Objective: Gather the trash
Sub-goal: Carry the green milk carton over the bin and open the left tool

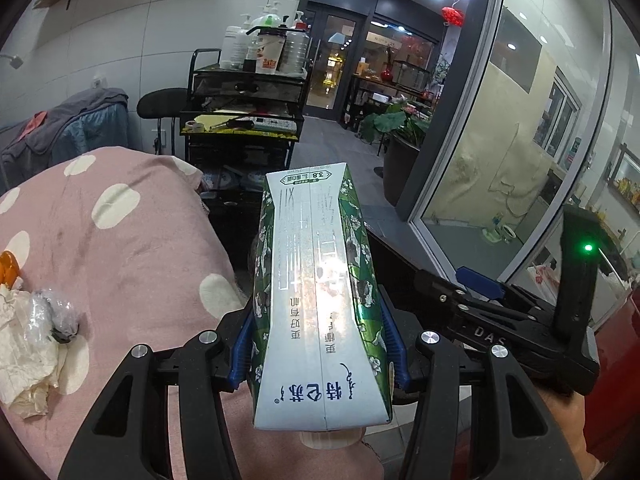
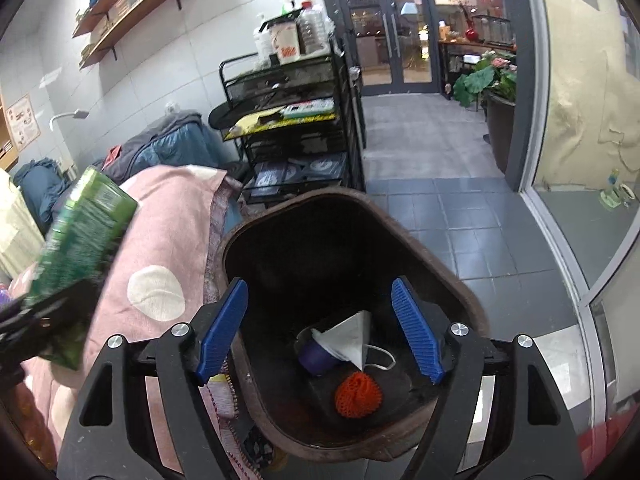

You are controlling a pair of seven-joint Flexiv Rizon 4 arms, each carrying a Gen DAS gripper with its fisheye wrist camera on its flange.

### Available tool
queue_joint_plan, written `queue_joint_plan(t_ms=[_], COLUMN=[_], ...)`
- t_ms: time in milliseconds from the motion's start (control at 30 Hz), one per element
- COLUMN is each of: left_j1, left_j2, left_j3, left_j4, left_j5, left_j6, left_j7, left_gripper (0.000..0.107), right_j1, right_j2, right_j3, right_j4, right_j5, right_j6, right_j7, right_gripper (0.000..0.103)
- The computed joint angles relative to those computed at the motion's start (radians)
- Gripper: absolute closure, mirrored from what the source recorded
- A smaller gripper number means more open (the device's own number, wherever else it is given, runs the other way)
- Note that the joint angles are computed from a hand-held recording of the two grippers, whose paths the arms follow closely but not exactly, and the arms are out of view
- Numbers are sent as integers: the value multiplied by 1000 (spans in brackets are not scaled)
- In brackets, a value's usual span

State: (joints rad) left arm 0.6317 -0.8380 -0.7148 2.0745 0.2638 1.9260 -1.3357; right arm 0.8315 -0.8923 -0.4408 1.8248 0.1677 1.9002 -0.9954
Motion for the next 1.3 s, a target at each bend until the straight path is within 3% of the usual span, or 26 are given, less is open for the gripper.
queue_joint_plan(t_ms=[100,533,900,933,1067,1300], left_j1=[-35,-115,-218,-223,-237,-213], left_j2=[2,-7,6,6,9,8], left_j3=[22,41,124,128,136,113], left_j4=[-24,-80,-126,-128,-130,-97], left_j5=[-25,-141,-257,-265,-286,-258], left_j6=[-27,-136,-201,-202,-191,-131], left_j7=[4,84,157,162,173,169], left_gripper=[55,55,54,52,30,17], right_j1=[34,32,10,9,9,-4], right_j2=[2,16,17,17,15,18], right_j3=[-39,-63,-69,-70,-75,-64], right_j4=[25,66,88,91,97,101], right_j5=[36,62,42,41,37,32], right_j6=[14,0,-21,-20,-21,-15], right_j7=[8,24,71,75,83,91], right_gripper=[22,22,22,22,21,18])
